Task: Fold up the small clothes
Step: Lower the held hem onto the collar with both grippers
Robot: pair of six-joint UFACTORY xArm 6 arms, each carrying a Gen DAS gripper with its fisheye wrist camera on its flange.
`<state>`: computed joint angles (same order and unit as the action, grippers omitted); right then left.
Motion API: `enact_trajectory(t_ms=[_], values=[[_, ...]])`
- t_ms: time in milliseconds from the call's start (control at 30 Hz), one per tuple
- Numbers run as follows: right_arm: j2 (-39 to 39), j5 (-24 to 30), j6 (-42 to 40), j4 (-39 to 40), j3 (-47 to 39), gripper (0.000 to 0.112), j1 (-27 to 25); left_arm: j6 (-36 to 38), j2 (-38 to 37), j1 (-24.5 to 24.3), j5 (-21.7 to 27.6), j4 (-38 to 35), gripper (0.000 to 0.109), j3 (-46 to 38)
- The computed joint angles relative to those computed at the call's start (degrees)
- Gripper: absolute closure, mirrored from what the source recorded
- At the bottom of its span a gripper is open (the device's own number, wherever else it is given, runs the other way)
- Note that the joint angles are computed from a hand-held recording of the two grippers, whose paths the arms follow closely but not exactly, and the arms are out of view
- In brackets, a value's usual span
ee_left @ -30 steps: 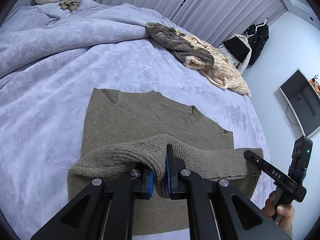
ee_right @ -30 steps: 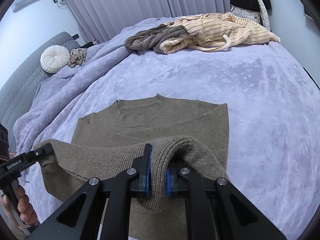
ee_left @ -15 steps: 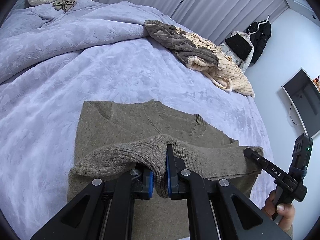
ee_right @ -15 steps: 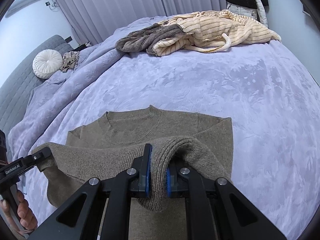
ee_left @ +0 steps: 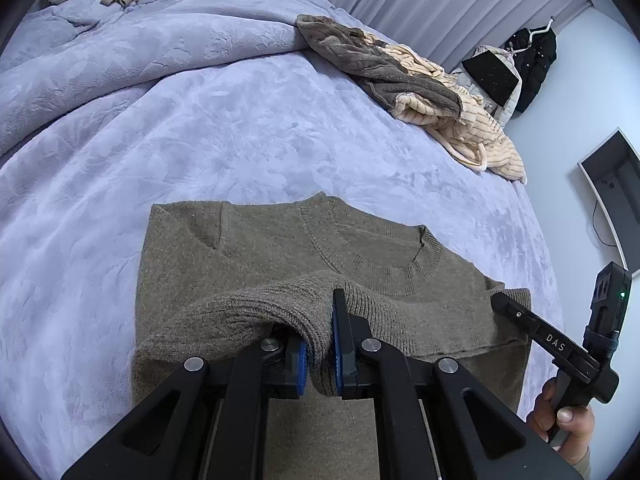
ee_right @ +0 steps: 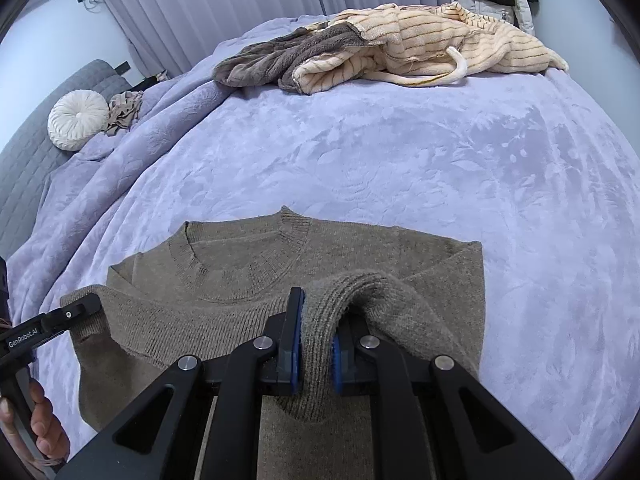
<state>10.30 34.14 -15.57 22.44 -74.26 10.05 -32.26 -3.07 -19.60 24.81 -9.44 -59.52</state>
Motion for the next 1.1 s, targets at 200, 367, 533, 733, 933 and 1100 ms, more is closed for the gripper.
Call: enact_trajectory(t_ms=[200,367,533,733,933,1100], values=[[2.7,0.7,0.8,-0.6,-2.1,0.1,-0.2,2.2,2.1,0.7,0.2,-2.1,0.098,-0.7],[4.2,1.2,1.1,-0.3,-2.8,0.1,-0.4,3.4,3.4,1.1,-0.1,-3.9,0.098,-0.7],[5.3,1.2,1.3,-0.6,-3.3,0.1,-0.4,4.4,4.4,1.4,-0.3,-4.7,0.098,-0.7],[7.0,1.8,1.9,-1.0,-4.5,0.1,-0.5,5.9,6.1,1.8,-0.3,-6.8,0.098,-1.1],[8.2,2.2,2.4,-0.6,-5.3,0.1,-0.6,7.3,7.6,2.1,0.1,-8.1,0.098,-2.1],[9.1,6.0,0.3,3.3,-7.6,0.093,-1.4,10.5,7.4,2.3,0.5,-12.6,0.098,-2.3]])
